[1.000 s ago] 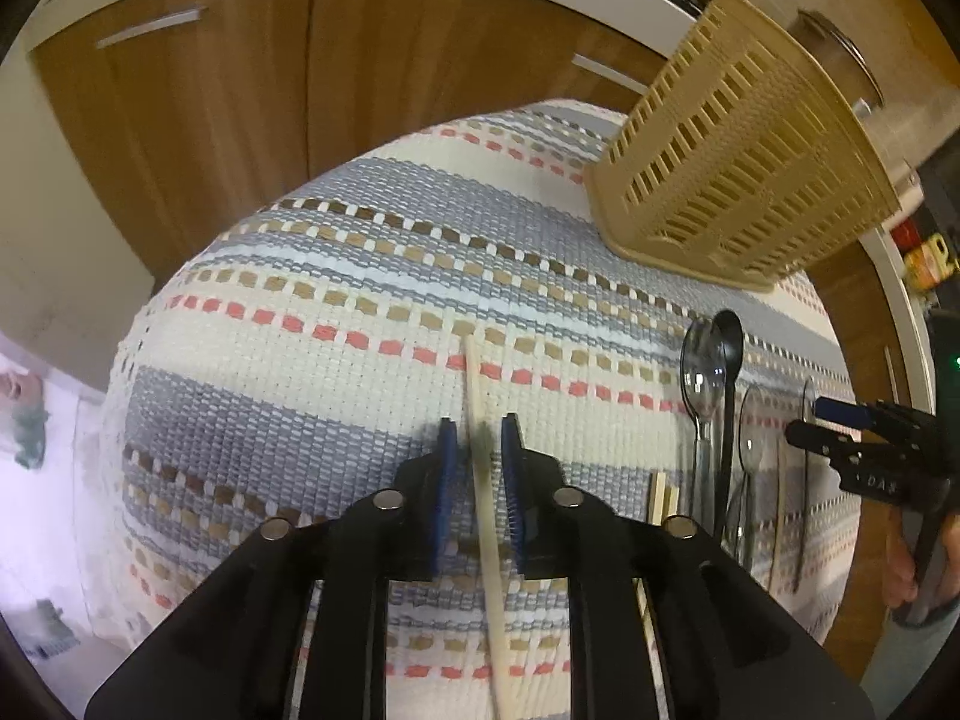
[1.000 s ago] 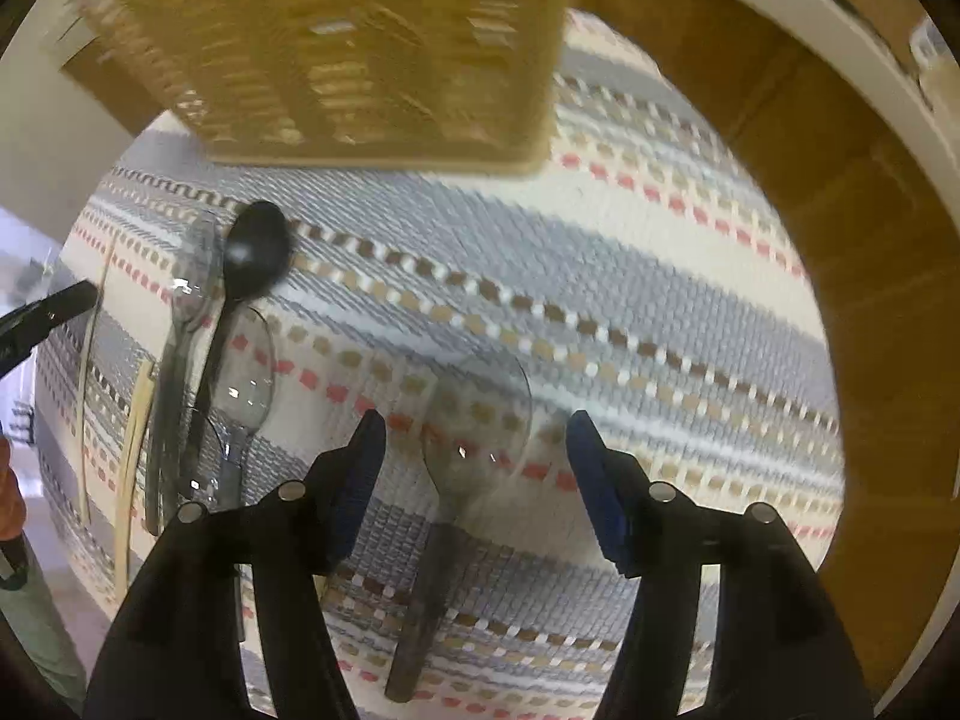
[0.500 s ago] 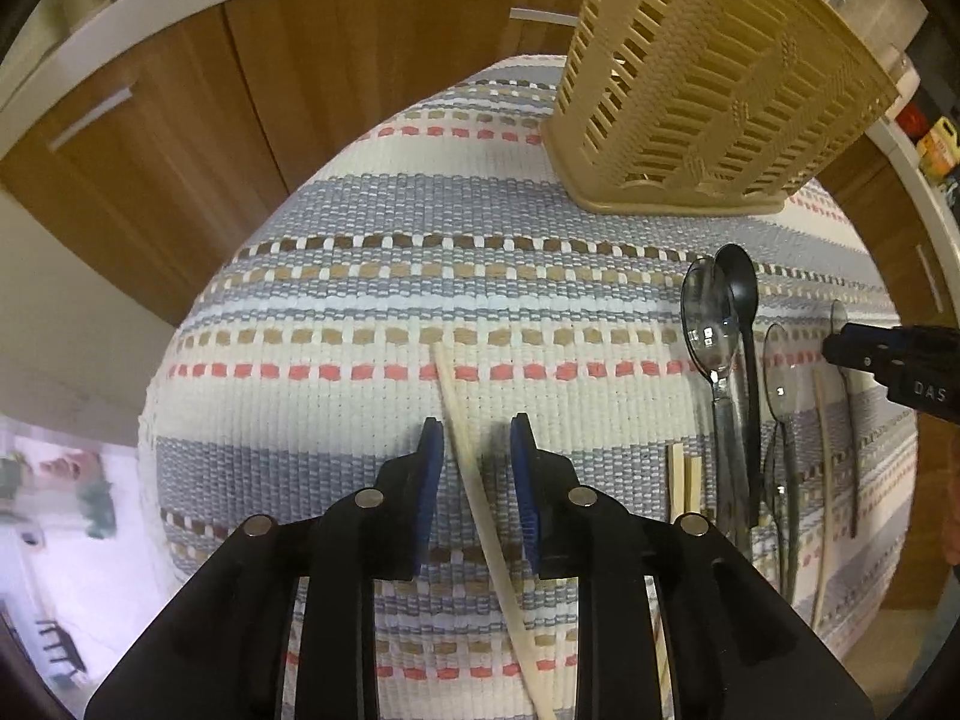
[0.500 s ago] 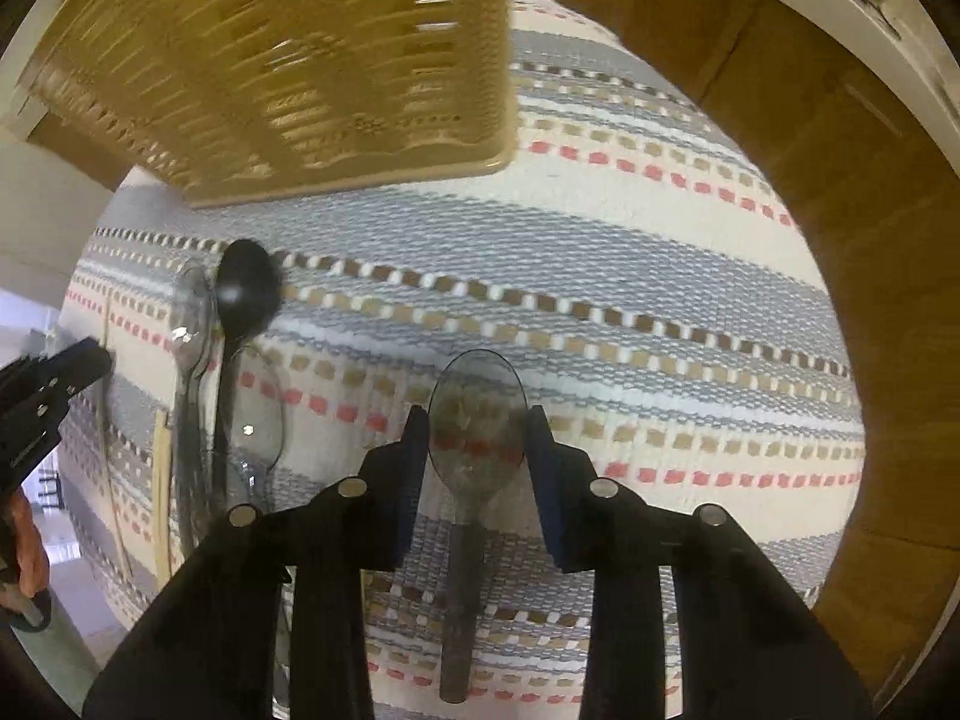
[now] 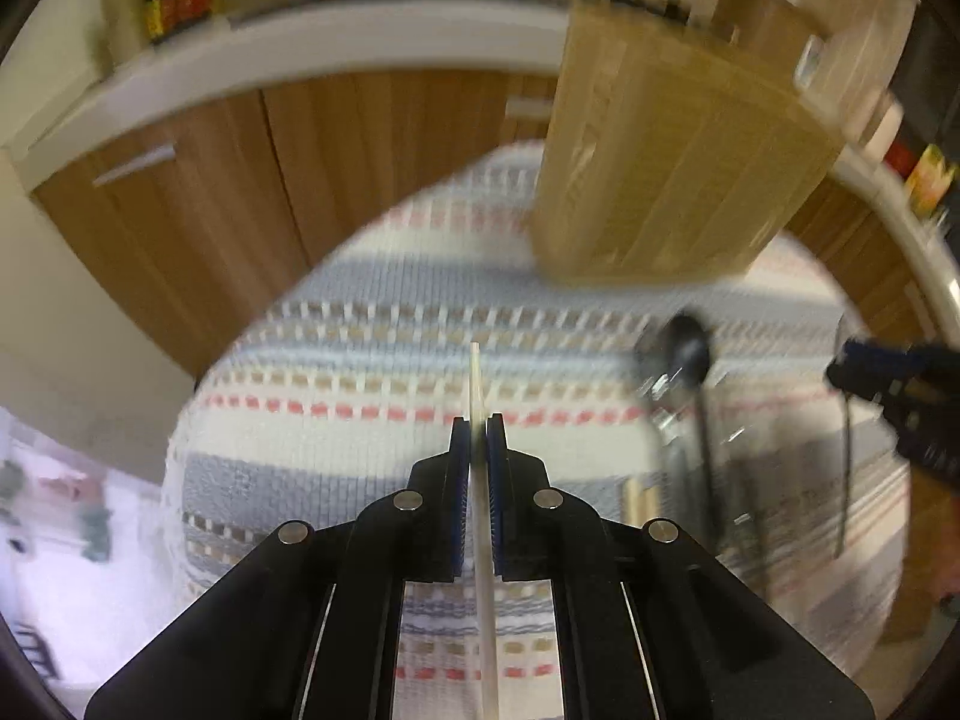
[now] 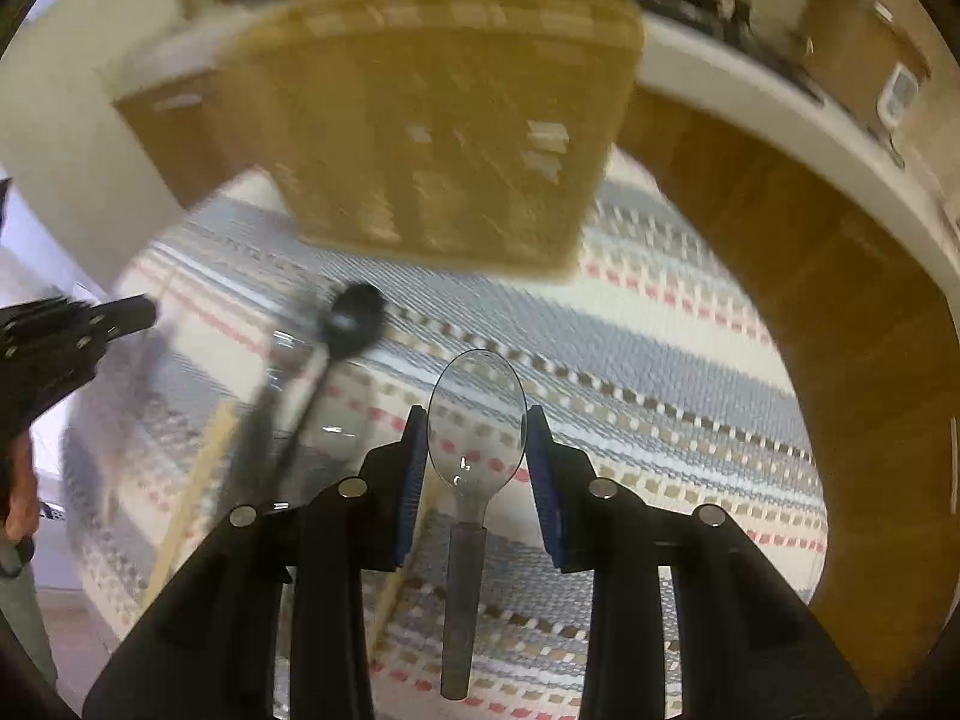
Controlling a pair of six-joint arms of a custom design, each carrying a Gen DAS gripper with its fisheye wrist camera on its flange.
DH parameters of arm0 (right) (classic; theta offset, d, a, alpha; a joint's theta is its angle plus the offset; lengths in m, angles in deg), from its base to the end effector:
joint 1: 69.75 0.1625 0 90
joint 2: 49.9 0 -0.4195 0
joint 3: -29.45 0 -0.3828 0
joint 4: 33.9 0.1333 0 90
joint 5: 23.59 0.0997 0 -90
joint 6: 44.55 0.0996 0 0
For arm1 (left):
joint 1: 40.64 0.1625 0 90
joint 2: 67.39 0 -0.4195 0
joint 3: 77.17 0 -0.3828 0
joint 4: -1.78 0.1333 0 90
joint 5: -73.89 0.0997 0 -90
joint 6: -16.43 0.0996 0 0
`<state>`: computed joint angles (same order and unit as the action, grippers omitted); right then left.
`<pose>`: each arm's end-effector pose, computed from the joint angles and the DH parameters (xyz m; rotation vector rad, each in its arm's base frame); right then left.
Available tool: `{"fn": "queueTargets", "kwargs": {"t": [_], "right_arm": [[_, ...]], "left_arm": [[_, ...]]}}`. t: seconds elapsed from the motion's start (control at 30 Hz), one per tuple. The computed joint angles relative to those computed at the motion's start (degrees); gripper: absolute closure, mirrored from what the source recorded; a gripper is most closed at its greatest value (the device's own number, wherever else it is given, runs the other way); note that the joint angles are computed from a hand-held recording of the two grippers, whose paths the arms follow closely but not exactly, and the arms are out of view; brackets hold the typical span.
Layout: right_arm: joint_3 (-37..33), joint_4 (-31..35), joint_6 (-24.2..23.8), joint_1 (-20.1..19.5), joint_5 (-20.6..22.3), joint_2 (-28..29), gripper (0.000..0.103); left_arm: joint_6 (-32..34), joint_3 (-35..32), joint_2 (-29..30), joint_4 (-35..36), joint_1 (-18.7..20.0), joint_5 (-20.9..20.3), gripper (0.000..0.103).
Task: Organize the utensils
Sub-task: 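Lift the chopstick and spoon and carry both grippers over the tan basket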
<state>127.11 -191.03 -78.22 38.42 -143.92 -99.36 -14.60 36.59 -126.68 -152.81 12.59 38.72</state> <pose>0.2816 -0.5917 0.1470 1.0136 -2.3498 0.3289 -0.1542 -0.5650 0.1727 0.0097 2.3073 -0.8362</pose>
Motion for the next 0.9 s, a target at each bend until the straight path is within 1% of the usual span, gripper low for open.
{"fn": "queueTargets", "kwargs": {"t": [0.07,0.1,0.13,0.17,0.2,0.23,0.27,0.33,0.37,0.4,0.47,0.57,0.63,0.77,0.8,0.9], "right_arm": [[1.16,-2.74,-2.67,-0.85,3.31,-1.56,0.073],[0.68,-3.02,-3.05,-1.21,4.71,-1.76,0.073],[0.75,-3.04,-2.68,-1.20,5.98,-2.40,0.073],[0.59,-3.43,-2.45,-1.38,7.93,-2.83,0.073],[-0.43,-3.91,-3.09,-2.05,9.76,-2.59,0.073],[-2.10,-4.66,-3.24,-2.11,11.07,-1.18,0.073],[-1.85,-6.01,-3.50,-2.38,12.85,-1.50,0.073],[-2.99,-6.53,-2.95,-2.40,15.88,-1.59,0.073],[-3.39,-6.59,-2.67,-2.32,16.83,-1.68,0.073],[-4.12,-6.51,-2.36,-2.13,17.74,-1.72,0.073],[-5.81,-7.58,-2.47,-2.12,19.59,-0.65,0.073],[-8.76,-8.08,-2.30,-1.76,21.17,0.53,0.073],[-11.13,-9.04,-2.32,-1.42,21.30,1.90,0.073],[-18.14,-8.86,-0.08,-1.12,23.30,5.10,0.073],[-19.94,-9.43,0.54,-1.11,23.81,6.10,0.073],[-24.69,-12.96,1.12,-0.88,23.53,9.39,0.073]], "left_arm": [[2.72,1.25,-0.37,-5.96,-1.60,1.16,0.099],[5.03,1.96,-0.51,-10.72,-2.68,1.69,0.099],[6.80,2.22,-0.79,-13.61,-3.05,1.76,0.099],[9.57,2.58,-0.60,-18.87,-3.91,1.98,0.099],[11.23,2.49,-0.35,-21.73,-4.53,2.30,0.099],[14.00,2.24,0.39,-26.05,-5.23,2.81,0.099],[18.22,1.82,1.35,-31.83,-6.05,3.52,0.099],[24.28,-0.04,3.35,-39.12,-7.16,4.26,0.099],[28.48,-1.34,4.53,-44.04,-7.53,4.26,0.099],[30.99,-2.50,5.08,-46.64,-7.57,3.72,0.099],[35.79,-4.96,6.17,-52.32,-7.55,1.36,0.099],[41.85,-9.91,8.81,-58.15,-6.77,-1.76,0.099],[44.13,-12.22,10.08,-60.12,-6.61,-3.15,0.099],[49.69,-19.97,14.04,-62.97,-5.61,-4.82,0.099],[50.66,-21.57,14.71,-63.29,-5.31,-5.36,0.099],[53.29,-25.61,16.63,-64.54,-4.43,-6.60,0.099]]}}
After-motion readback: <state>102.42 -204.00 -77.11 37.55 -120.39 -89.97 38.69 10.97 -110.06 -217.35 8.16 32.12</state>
